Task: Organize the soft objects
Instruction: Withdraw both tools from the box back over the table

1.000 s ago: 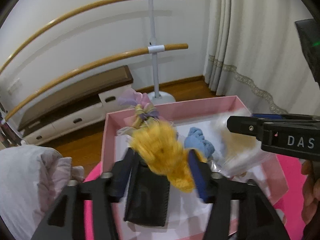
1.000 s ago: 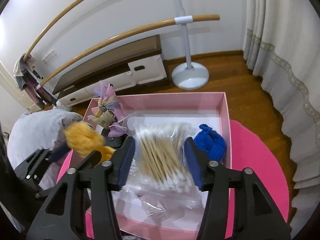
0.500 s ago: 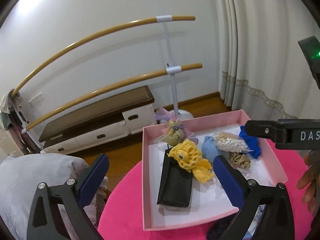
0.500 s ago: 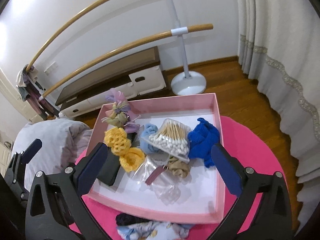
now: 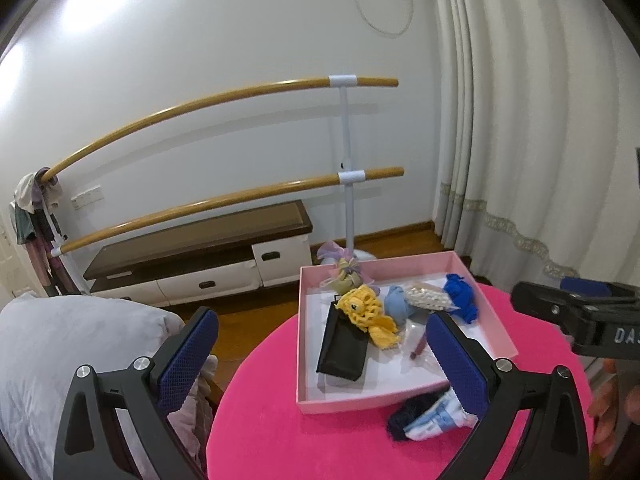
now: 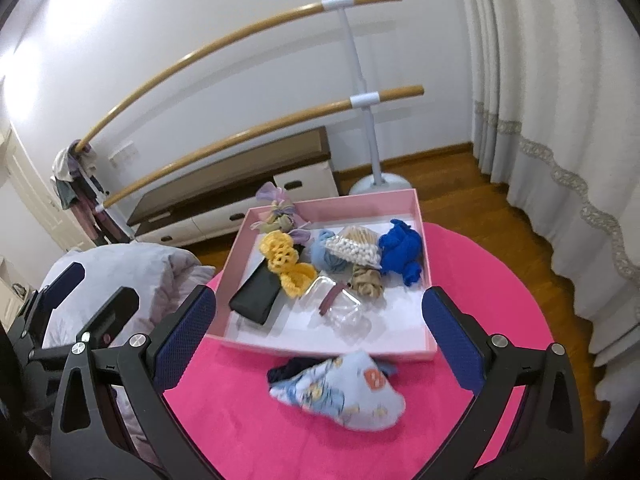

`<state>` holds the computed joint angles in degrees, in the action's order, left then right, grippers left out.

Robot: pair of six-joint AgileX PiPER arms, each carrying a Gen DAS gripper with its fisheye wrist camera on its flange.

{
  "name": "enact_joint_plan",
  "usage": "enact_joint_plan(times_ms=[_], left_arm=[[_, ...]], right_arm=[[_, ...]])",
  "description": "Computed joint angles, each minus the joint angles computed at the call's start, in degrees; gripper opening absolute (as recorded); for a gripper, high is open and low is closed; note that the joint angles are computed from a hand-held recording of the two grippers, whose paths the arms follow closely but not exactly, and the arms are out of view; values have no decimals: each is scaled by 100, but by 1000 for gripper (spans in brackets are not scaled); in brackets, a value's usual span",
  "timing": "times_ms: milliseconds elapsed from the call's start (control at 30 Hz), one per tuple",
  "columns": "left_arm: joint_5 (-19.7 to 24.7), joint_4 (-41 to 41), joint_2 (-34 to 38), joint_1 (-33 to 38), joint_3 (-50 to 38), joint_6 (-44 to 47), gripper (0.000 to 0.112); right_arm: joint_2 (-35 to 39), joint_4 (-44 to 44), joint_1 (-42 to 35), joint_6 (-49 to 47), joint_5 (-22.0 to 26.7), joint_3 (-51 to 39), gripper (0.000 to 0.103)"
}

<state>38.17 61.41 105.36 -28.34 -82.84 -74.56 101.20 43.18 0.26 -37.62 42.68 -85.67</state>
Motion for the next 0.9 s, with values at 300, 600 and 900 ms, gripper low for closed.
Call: enact_joint_plan(times_ms=[300,600,900], left_arm=[[242,721,-1477,-650,1814,-1295,103],[1198,781,-2675,-1733,2802,-1949,103],[2394,964,-3254,-3074,3512,-2996,103]], right_arm=[[-1786,1127,-559,-1404,-442,2135,103],[-3009,1810,-1128,-2172,-271,3288,103],[-3912,1992,-1092,-2481,-583,4227,103]])
